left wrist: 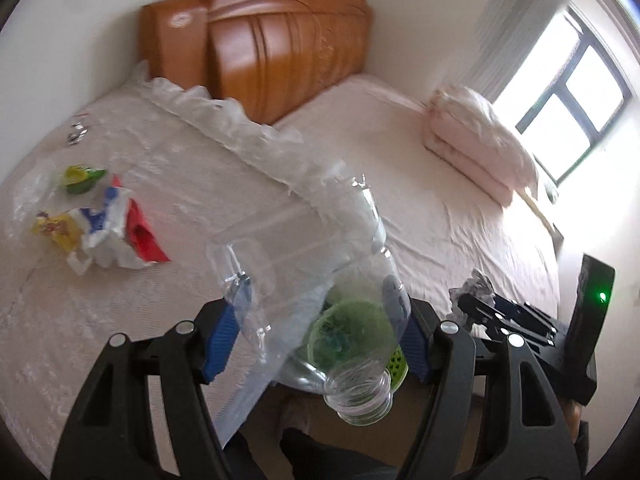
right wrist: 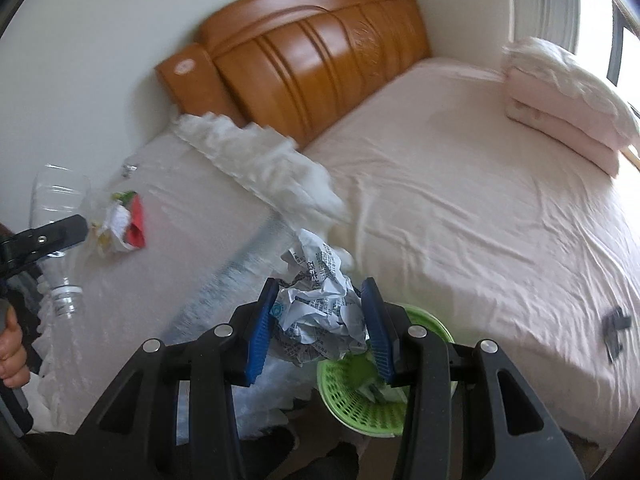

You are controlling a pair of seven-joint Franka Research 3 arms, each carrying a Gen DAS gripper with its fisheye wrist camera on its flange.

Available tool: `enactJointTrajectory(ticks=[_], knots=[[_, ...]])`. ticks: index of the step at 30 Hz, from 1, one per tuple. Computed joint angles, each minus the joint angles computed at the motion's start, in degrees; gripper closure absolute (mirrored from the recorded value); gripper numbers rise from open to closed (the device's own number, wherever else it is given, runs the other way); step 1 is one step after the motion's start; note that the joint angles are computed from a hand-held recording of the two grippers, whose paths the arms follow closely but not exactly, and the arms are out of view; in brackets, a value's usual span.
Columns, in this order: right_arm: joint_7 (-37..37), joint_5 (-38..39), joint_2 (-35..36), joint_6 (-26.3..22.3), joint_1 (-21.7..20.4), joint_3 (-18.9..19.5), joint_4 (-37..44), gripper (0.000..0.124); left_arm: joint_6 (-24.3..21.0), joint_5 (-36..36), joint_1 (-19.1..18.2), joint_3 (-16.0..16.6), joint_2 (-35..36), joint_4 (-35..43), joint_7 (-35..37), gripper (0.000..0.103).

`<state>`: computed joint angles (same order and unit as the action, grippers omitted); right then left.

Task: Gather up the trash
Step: 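Carry the foil and bottle over the green wastebasket and open both tools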

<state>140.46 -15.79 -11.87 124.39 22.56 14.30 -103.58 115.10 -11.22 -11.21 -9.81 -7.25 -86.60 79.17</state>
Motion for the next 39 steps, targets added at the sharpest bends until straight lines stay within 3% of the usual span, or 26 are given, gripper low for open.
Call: enactJointTrajectory(ticks=[7, 8, 10, 11, 18, 21, 29, 39], knots=[[3.6, 1.5, -2.8, -0.5, -1.3, -0.6, -8.4, 0.074, -2.7, -3.4, -2.5, -1.6, 1.8, 1.7, 5.7, 0.037], [3.9, 2.5, -2.8, -0.5, -1.5, -0.8, -9.7, 0.069, -3.0, -3.6, -2.7, -1.7, 2.1, 1.9, 6.1, 0.037], [4.8, 3.5, -2.9, -1.3, -1.8, -0.9, -11.8, 0.039, -4.0, -3.6, -3.2, -2.3, 3.2, 3.1, 6.7, 0.037], [5.3, 3.8, -2.2, -3.0, -1.9, -0.8, -12.1, 0.036, -4.4, -3.5, -3.4, -2.6, 3.7, 3.6, 6.8, 0.037], [4.8, 5.9, -6.7, -6.0, -2.3, -1.3, -16.9, 0.031, -6.6, -2.9, -5.5, -4.7, 7.3, 7.3, 8.7, 0.037], [8.0, 3.2, -12.2, -8.4, -4.2, 0.0, -18.7, 0.025, -6.7, -2.2, -6.6, -5.7, 8.7, 8.5, 9.5, 0.037], [12.2, 2.1, -25.2, -12.1, -10.3, 1.9, -22.6, 0.023, -7.0, -0.3, -9.4, -7.7, 13.9, 12.7, 10.0, 0.037], [10.9, 4.5, -30.6, -14.1, -13.8, 3.0, -25.1, 0.023, -9.4, 2.9, -12.6, -9.2, 21.0, 12.3, 8.6, 0.036]])
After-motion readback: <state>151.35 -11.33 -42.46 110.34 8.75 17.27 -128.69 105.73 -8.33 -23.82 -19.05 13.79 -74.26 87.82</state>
